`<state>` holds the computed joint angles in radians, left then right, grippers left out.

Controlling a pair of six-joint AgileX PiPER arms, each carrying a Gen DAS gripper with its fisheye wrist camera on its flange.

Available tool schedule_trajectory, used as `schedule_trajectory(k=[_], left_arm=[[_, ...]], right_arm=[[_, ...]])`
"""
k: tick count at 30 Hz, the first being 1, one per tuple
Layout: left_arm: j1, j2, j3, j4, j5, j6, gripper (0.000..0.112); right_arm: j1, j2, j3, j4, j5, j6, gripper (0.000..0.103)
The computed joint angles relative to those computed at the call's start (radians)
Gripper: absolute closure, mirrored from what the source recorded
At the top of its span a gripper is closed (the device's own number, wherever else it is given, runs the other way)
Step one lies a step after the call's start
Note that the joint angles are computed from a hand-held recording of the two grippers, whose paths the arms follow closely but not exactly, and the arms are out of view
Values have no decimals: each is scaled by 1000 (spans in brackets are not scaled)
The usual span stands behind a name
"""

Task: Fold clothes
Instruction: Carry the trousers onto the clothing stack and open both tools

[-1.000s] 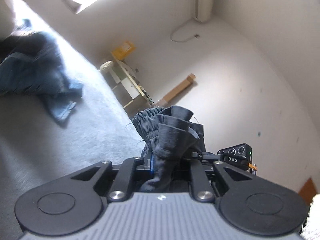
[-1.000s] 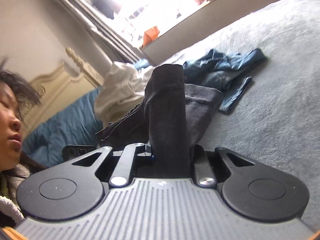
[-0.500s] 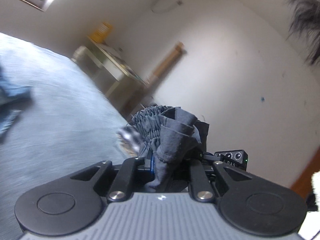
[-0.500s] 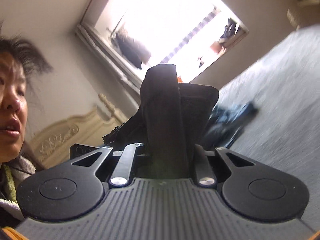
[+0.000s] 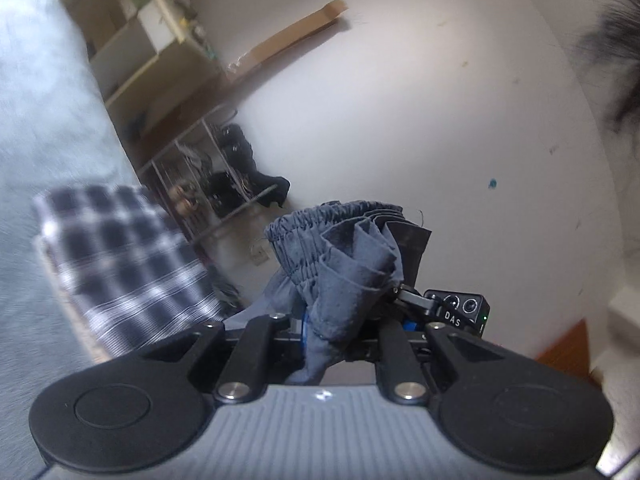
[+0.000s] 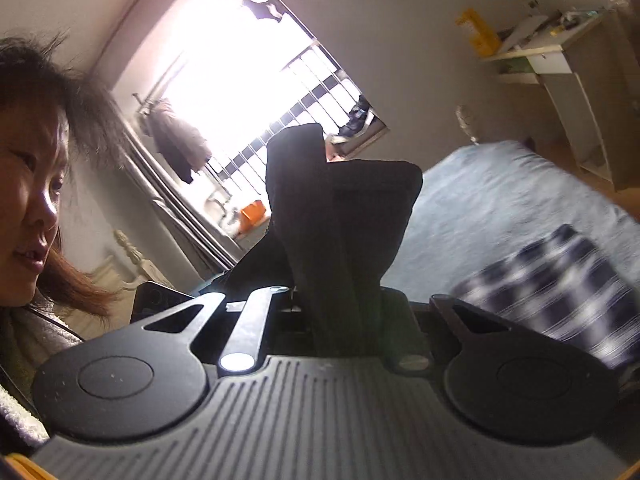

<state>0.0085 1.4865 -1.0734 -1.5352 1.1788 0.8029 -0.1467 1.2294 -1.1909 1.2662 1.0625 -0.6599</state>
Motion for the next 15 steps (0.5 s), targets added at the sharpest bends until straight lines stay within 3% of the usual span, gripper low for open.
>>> schedule_trajectory(k=[2, 4, 10, 15], left_arm=[[-45, 112, -63, -19, -43, 5, 98], [-73, 236, -155, -11, -90, -11, 98], [-81, 581, -484, 150, -171, -185, 99], [-53, 671, -589, 182, -149, -229, 100]], right_arm=[[-54, 123, -114, -33, 70, 4, 90], [-46, 265, -221, -63, 75, 15, 90], [36, 722, -505, -154, 24, 109, 90], [74, 909, -741, -230, 77, 193, 90]])
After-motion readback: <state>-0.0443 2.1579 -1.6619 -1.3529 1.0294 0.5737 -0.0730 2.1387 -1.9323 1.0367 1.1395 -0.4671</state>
